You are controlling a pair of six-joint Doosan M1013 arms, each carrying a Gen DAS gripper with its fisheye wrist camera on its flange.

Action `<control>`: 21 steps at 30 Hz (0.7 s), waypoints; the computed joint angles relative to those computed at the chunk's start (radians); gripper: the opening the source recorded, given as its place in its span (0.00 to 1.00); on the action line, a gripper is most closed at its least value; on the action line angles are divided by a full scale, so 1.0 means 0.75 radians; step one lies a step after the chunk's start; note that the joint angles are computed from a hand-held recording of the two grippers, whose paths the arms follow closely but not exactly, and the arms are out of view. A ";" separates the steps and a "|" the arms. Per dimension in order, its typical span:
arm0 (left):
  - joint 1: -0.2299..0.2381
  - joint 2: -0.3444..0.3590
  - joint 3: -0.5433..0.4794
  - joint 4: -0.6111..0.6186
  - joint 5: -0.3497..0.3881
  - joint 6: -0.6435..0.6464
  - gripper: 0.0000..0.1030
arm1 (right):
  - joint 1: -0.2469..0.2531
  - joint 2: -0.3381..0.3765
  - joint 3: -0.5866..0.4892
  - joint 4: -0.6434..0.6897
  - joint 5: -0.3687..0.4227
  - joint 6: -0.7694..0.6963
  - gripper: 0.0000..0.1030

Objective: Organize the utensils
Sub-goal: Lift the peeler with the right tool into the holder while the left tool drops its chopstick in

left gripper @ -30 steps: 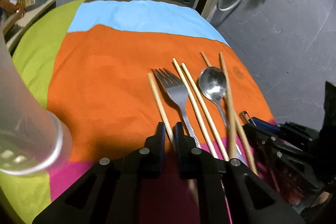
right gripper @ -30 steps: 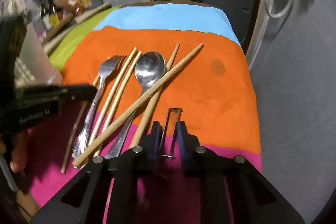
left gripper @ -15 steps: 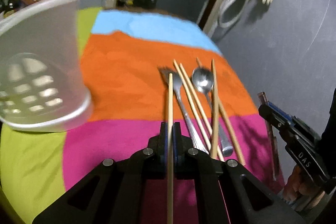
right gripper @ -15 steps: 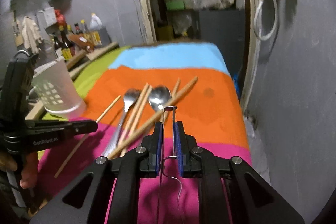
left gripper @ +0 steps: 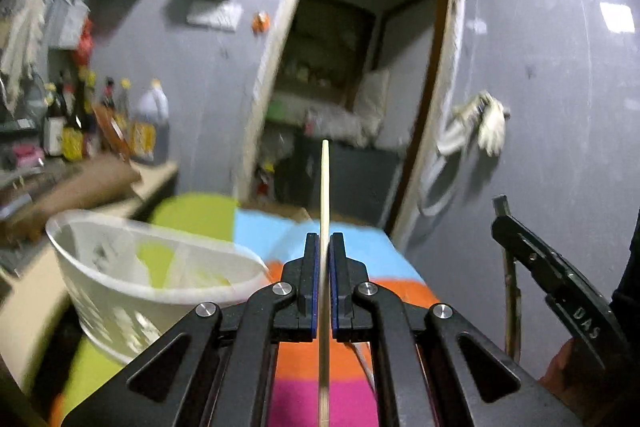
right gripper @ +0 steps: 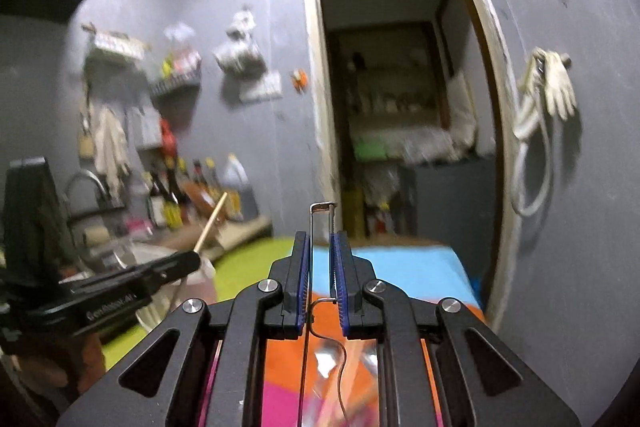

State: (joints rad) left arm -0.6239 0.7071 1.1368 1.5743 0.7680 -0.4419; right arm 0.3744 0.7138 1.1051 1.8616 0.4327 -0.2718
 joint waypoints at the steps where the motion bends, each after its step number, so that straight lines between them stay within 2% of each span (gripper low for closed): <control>1: 0.005 -0.019 0.024 0.039 0.015 -0.032 0.02 | 0.003 0.010 -0.024 0.019 0.032 -0.002 0.10; 8: 0.062 -0.127 0.179 0.230 0.077 -0.198 0.02 | 0.035 0.103 -0.216 0.073 0.235 0.086 0.10; 10: 0.090 -0.153 0.220 0.281 0.077 -0.266 0.02 | 0.051 0.145 -0.300 0.056 0.277 0.169 0.10; 13: 0.113 -0.172 0.254 0.314 0.136 -0.333 0.02 | 0.070 0.198 -0.400 0.034 0.330 0.305 0.10; 16: 0.137 -0.182 0.282 0.332 0.177 -0.414 0.02 | 0.093 0.249 -0.486 0.035 0.333 0.376 0.10; 21: 0.159 -0.172 0.295 0.321 0.254 -0.505 0.02 | 0.135 0.299 -0.555 0.015 0.219 0.387 0.10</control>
